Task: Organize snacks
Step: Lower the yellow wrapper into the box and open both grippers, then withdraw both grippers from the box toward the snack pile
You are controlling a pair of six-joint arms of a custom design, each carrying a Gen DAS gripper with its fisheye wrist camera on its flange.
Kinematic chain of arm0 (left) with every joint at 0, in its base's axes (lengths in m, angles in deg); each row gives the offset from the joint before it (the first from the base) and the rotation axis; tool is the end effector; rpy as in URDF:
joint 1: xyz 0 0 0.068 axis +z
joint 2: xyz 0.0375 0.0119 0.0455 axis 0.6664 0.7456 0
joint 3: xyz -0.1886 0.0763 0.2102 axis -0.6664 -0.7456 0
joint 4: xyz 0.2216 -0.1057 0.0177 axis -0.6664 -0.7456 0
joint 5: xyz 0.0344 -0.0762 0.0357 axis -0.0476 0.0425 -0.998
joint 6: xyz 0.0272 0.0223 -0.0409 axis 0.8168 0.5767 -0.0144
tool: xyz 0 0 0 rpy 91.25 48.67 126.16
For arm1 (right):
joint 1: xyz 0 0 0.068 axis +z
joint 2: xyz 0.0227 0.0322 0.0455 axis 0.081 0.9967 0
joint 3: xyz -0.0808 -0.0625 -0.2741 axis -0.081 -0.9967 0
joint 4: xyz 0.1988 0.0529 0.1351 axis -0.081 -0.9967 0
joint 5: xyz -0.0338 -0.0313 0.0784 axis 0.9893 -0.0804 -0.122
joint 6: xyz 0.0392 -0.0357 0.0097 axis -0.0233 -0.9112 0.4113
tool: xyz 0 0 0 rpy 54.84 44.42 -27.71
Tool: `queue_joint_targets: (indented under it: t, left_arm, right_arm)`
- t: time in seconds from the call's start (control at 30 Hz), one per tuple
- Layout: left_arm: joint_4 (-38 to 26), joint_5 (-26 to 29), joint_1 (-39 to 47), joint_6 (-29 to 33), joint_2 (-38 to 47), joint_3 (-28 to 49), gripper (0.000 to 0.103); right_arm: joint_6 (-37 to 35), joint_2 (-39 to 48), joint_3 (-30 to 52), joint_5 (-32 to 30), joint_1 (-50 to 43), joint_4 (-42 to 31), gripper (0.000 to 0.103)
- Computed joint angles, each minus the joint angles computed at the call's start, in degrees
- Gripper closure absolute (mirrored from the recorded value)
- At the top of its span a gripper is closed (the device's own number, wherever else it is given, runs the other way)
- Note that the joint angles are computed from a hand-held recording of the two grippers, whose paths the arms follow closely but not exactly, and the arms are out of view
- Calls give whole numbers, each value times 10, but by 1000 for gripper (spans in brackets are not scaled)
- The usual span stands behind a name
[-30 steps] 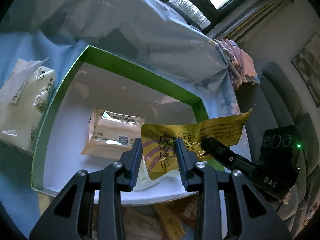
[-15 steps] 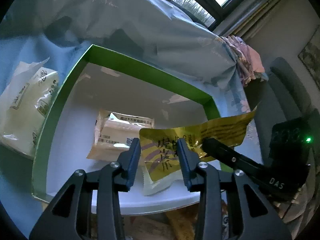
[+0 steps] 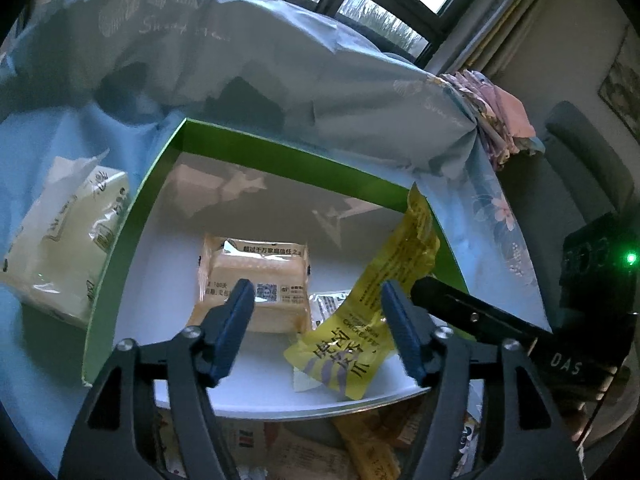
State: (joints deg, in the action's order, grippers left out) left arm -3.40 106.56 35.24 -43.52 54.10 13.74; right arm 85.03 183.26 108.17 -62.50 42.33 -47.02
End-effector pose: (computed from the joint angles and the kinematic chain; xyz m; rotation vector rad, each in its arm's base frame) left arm 0.3359 -0.0562 0.1754 0.2594 2.3620 -0.7191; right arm 0.2990 0.2286 0.1612 0.1291 2.3420 0.6717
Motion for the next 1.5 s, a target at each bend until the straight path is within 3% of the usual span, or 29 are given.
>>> queue_joint_targets:
  t: [0.27, 0.43, 0.6, 0.73, 1.27, 1.5]
  left_arm:
    - [21, -40, -13, 13, -52, -36, 22]
    - [28, -66, -23, 23, -92, -62, 15]
    - [18, -78, -24, 27, -133, -83, 13]
    - [16, -93, -27, 26, -161, -99, 2]
    - [-24, -112, -39, 13, -270, -149, 0]
    - [-53, -86, -24, 18, -294, -162, 0]
  right_arm:
    - [-5, -58, -46, 38, 15, 19, 51]
    - [-26, -108, -63, 91, 49, -11, 46]
    - [-52, -138, -54, 189, 104, -84, 40]
    - [-62, -163, -60, 225, 135, -113, 38]
    - [-34, -223, -112, 268, 209, -139, 31]
    - [-7, -245, -150, 274, 225, -131, 30]
